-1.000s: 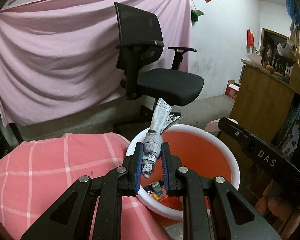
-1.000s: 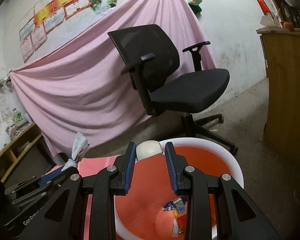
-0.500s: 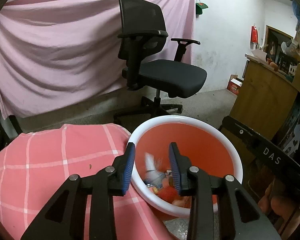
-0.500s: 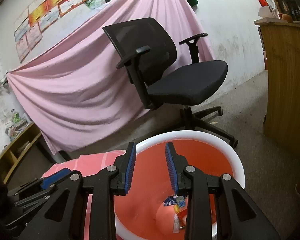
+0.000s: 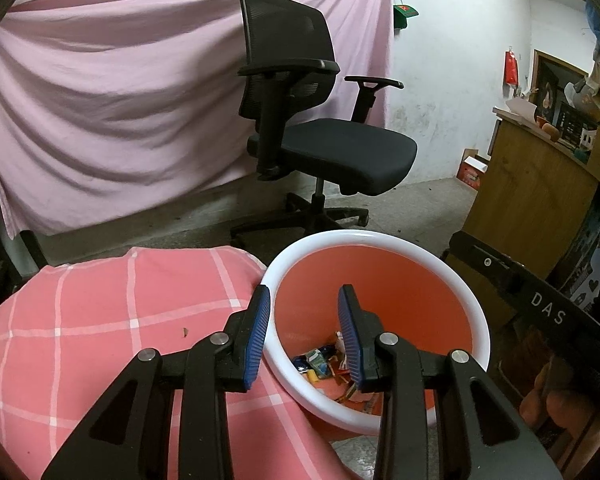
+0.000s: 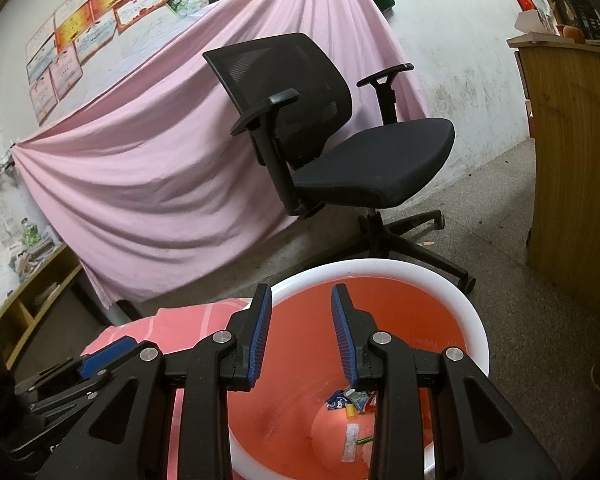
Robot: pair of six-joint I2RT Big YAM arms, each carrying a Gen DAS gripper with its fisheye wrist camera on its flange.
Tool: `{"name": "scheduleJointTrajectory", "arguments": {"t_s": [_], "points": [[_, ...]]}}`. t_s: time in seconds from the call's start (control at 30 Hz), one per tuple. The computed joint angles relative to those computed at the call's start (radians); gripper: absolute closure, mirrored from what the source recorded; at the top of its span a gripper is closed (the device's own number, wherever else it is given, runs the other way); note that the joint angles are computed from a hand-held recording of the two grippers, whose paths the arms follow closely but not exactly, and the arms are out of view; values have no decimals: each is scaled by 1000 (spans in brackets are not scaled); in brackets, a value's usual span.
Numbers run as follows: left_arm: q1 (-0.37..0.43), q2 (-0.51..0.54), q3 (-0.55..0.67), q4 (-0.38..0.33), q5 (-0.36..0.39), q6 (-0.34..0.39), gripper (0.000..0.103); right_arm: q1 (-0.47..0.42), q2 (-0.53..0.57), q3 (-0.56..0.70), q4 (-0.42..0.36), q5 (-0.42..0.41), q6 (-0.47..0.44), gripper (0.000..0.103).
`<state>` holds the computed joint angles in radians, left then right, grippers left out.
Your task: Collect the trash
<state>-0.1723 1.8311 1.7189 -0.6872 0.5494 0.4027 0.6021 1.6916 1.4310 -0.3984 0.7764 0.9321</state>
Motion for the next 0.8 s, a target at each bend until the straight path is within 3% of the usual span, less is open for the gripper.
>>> {"name": "scheduleJointTrajectory", "arguments": {"t_s": [0.57,0.7,0.8], "points": [[14,17,25,-5,-13,-2,73,2,3,6,-7,0,-2,74],[27,19,33,-6,-22,-6,72,6,12,15,-8,5,-24,65],[36,9,20,13,-33,-21,61,13,22,21,-14,14,-29,64]]}}
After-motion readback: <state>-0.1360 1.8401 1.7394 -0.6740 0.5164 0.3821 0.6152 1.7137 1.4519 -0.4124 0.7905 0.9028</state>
